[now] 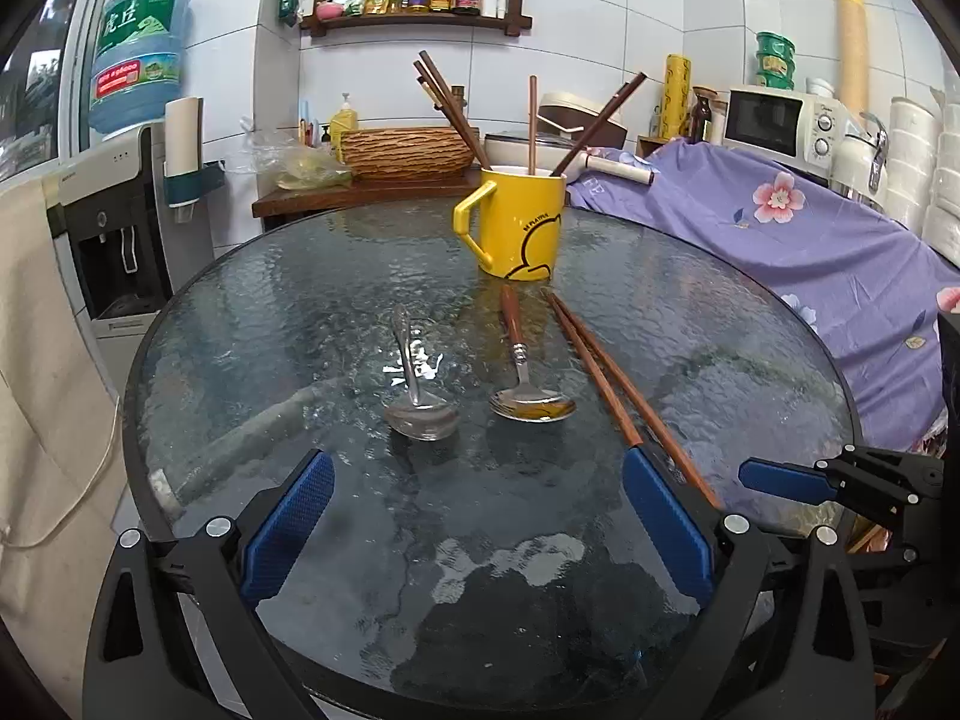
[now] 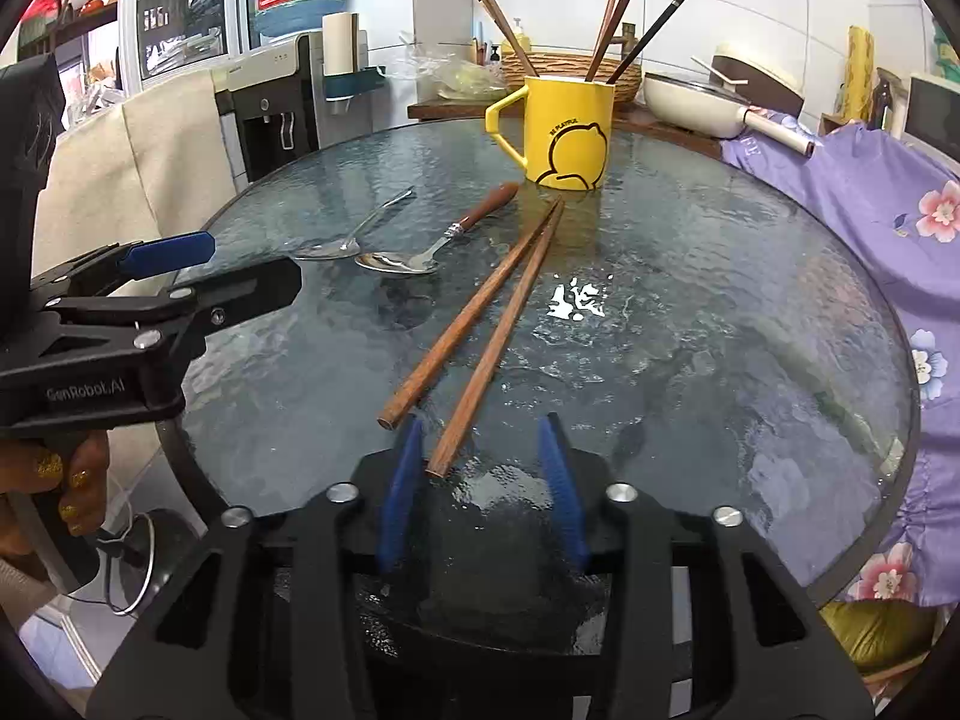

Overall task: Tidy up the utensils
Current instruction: 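Move both tools back over the two brown chopsticks on the table, then close the right tool on a brown chopstick while the left tool grasps the other brown chopstick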

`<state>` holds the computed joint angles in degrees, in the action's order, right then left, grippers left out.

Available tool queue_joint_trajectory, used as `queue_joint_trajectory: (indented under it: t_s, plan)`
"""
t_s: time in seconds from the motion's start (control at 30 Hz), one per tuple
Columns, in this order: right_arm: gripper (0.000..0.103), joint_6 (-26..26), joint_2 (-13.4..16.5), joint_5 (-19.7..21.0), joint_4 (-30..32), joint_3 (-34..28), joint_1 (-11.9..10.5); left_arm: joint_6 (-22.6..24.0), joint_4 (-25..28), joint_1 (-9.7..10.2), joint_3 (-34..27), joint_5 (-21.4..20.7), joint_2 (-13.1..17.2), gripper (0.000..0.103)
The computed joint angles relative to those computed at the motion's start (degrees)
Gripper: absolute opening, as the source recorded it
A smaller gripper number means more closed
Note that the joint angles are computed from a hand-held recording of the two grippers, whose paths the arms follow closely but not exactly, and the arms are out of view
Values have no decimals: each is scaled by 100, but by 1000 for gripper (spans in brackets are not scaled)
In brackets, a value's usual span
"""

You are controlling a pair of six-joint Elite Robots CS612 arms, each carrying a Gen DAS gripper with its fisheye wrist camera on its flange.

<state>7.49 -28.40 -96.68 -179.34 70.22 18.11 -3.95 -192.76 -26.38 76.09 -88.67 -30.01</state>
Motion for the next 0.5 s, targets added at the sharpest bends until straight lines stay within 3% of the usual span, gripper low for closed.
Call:
queue_joint_trajectory:
  t_s: [0.2, 0.5]
  plan:
    - [30, -47, 4, -15, -71, 22, -11, 95, 30, -24, -9, -48, 9, 94]
    - [29, 185, -95, -178, -104, 207, -124, 226, 98, -66, 12, -225, -7, 90]
